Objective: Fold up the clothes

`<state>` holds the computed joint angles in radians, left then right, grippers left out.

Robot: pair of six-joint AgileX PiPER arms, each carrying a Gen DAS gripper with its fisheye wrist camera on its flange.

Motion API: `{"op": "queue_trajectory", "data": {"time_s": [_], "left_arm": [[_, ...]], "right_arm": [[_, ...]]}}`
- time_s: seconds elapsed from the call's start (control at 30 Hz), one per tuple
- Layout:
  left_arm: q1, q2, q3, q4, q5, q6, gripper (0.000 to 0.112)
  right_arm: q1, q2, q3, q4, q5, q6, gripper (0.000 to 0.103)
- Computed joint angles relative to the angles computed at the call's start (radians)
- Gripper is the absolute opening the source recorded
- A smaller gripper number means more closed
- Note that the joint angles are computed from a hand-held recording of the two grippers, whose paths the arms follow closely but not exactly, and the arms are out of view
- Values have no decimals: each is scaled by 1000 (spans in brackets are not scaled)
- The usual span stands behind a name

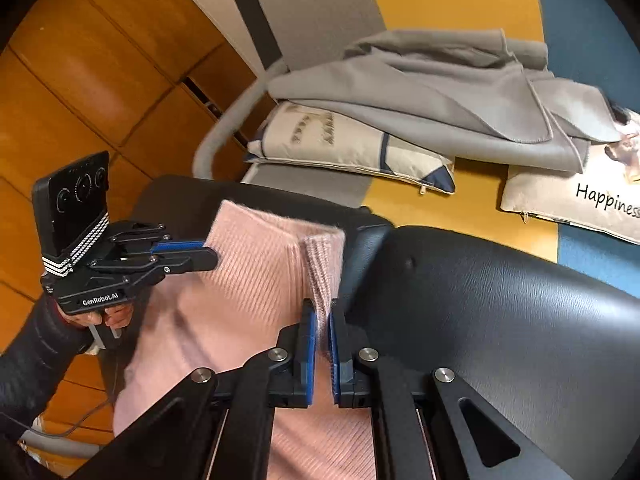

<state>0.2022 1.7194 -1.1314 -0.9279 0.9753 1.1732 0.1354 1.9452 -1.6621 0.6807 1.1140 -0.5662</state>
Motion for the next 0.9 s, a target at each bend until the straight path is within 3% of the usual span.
{"op": "queue_trajectory", "data": {"time_s": [0.4,0.6,0.73,0.8,0.9], "left_arm": [[131,-333,424,-115,42,199,4],[167,-465,629,-99,-9,275,4],[158,-491,725,-81,-69,308,4],[186,-510,766,-69,-64,331,4],[287,-554,795,-19,4,361,4]], "right_arm": [[-65,-403,510,112,-85,-129,6],[-117,-561,773,176,-123,-213,6],[-103,-620,899,166,-215,-235,10],[-108,-638,944,161,-247,-235,10],[-141,-680,993,150,-253,-227,11]]}}
